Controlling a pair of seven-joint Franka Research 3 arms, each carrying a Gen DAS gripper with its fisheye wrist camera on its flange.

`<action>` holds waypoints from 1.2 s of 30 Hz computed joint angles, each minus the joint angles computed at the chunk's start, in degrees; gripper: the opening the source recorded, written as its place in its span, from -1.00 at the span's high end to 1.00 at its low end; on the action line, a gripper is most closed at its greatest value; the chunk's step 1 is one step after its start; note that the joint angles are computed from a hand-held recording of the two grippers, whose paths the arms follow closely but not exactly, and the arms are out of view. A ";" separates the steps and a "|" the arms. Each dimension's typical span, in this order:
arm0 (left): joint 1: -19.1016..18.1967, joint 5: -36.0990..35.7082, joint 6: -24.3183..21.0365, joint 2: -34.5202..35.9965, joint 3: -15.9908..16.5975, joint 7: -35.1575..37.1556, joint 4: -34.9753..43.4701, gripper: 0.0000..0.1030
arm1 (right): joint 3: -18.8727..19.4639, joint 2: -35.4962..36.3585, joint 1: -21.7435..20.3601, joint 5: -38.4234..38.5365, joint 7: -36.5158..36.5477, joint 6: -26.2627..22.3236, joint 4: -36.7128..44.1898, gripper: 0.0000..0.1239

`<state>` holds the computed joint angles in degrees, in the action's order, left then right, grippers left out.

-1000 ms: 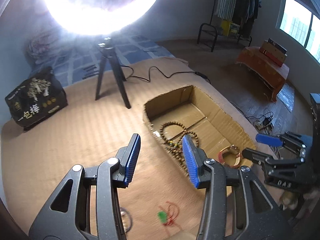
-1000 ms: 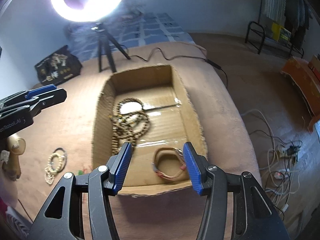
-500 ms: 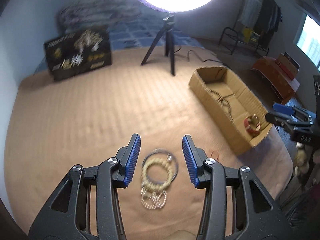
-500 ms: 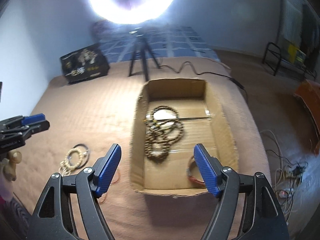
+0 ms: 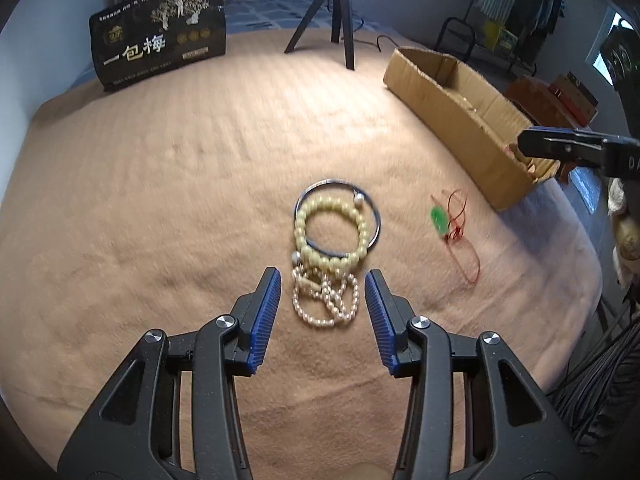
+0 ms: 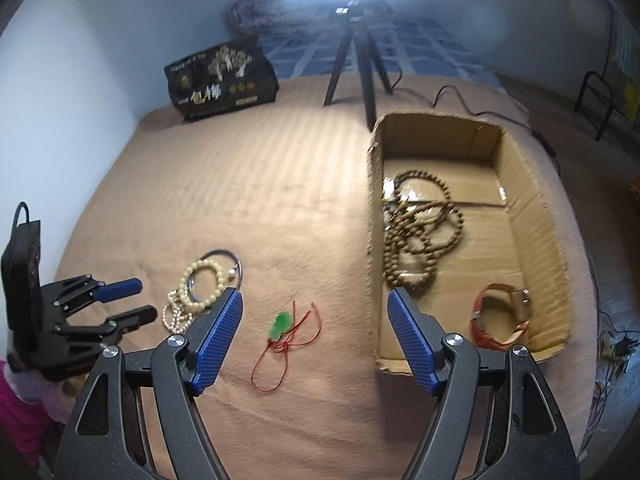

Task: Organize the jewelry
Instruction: 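Move the left tool to the pearl bracelet and close on it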

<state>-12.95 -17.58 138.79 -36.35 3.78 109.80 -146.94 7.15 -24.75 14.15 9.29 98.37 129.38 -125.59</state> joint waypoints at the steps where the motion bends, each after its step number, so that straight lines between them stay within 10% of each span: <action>1: 0.04 -0.09 0.26 -0.12 0.01 0.00 -0.37 0.13 | -0.21 0.35 0.37 0.72 -0.32 -0.28 0.10 -0.21; 36: -0.49 1.35 3.08 3.79 -1.29 0.51 -1.75 0.14 | -1.22 11.66 3.81 9.52 1.72 -2.67 5.22 0.36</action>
